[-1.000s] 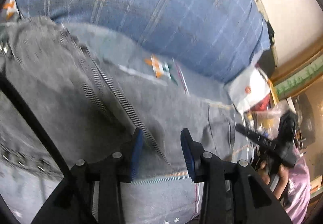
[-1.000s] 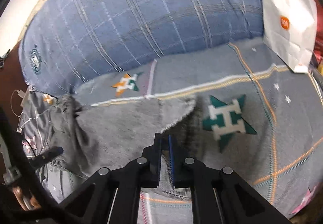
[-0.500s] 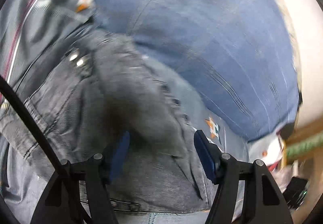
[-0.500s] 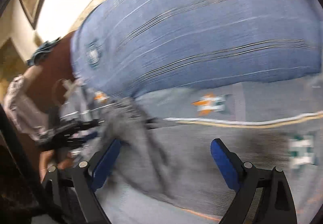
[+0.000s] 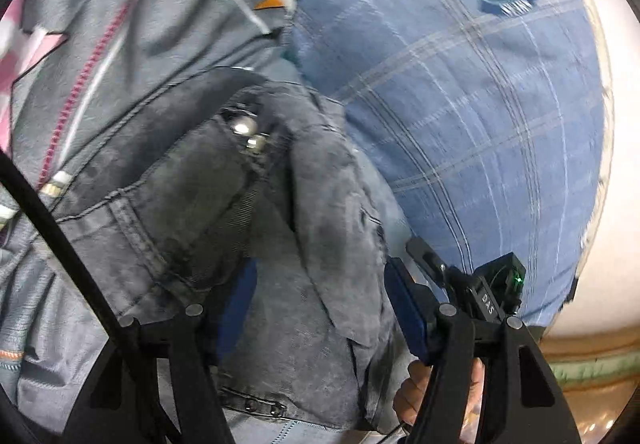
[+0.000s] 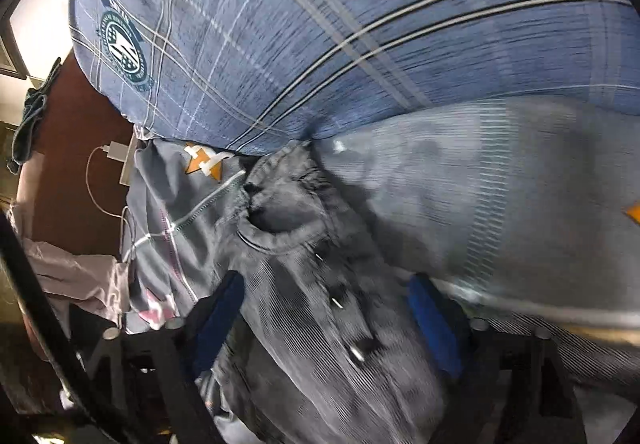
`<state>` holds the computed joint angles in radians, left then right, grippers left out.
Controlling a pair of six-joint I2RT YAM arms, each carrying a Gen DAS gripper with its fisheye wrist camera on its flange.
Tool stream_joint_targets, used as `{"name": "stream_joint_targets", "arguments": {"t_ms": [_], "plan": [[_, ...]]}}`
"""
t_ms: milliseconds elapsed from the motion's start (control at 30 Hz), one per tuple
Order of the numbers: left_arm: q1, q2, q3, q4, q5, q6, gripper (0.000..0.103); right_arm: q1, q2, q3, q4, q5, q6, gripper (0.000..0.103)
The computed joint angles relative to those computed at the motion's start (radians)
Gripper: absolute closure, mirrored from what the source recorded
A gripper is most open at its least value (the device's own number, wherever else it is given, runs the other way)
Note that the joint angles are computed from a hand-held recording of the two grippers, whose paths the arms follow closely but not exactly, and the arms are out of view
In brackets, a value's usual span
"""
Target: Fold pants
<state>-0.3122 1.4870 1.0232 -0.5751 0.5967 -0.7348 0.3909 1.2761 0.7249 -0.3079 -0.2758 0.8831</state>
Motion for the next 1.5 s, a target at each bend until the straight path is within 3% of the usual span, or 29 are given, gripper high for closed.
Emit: {"name": "stream_joint_targets", "arguments": {"t_ms": [33, 67, 100, 200, 233, 433, 600, 733, 867, 1033, 1067, 1100, 1133, 1233, 1300, 1400, 1500], "plan": [[0.013, 0.005, 0.001, 0.0, 0.01, -0.003, 0.036, 0.013, 0.044, 0.029, -0.004, 0.015, -0.01, 0.029], [0.029, 0.004, -0.002, -0.002, 0.021, -0.002, 0.036, 0.035, 0.087, 0.063, -0.021, 0.04, -0.019, 0.04], [0.04, 0.004, -0.002, -0.007, 0.027, 0.0, 0.036, 0.043, 0.093, 0.078, -0.045, 0.043, -0.027, 0.061], [0.06, -0.002, -0.001, -0.015, 0.038, -0.004, 0.036, 0.131, 0.078, 0.127, -0.12, 0.17, -0.041, 0.084], [0.064, -0.003, 0.001, -0.014, 0.042, -0.003, 0.036, 0.17, 0.05, 0.128, -0.129, 0.208, -0.039, 0.087], [0.08, -0.013, 0.016, -0.011, 0.03, 0.022, 0.036, 0.465, -0.072, 0.149, -0.181, 0.427, 0.027, 0.087], [0.086, -0.015, -0.011, -0.003, 0.073, 0.046, 0.036, 0.665, -0.007, 0.094, -0.074, 0.505, 0.141, 0.087], [0.024, 0.009, 0.048, -0.067, -0.004, 0.146, 0.036, 0.704, 0.014, -0.012, 0.108, 0.496, 0.209, 0.087], [-0.045, 0.051, 0.12, -0.116, -0.039, 0.241, 0.036, 0.724, 0.021, -0.06, 0.186, 0.474, 0.198, 0.087], [-0.229, 0.162, 0.267, -0.225, -0.264, 0.447, 0.036, 0.723, 0.002, -0.161, 0.302, 0.422, 0.23, 0.087], [-0.254, 0.19, 0.278, -0.233, -0.326, 0.444, 0.045, 0.72, -0.007, -0.19, 0.334, 0.416, 0.25, 0.087], [-0.264, 0.198, 0.272, -0.228, -0.371, 0.425, 0.069, 0.719, -0.02, -0.211, 0.354, 0.414, 0.265, 0.087], [-0.261, 0.193, 0.258, -0.218, -0.392, 0.407, 0.072, 0.719, -0.033, -0.231, 0.373, 0.415, 0.281, 0.087], [-0.199, 0.152, 0.208, -0.185, -0.325, 0.374, 0.077, 0.732, -0.066, -0.253, 0.373, 0.444, 0.302, 0.087], [-0.173, 0.11, 0.173, -0.179, -0.314, 0.388, 0.094, 0.743, -0.075, -0.254, 0.362, 0.461, 0.312, 0.087], [-0.153, 0.035, 0.126, -0.185, -0.305, 0.383, 0.096, 0.777, -0.061, -0.223, 0.33, 0.505, 0.327, 0.087], [-0.067, -0.046, 0.07, -0.205, -0.196, 0.381, 0.094, 0.832, -0.07, -0.2, 0.294, 0.57, 0.359, 0.083]]}}
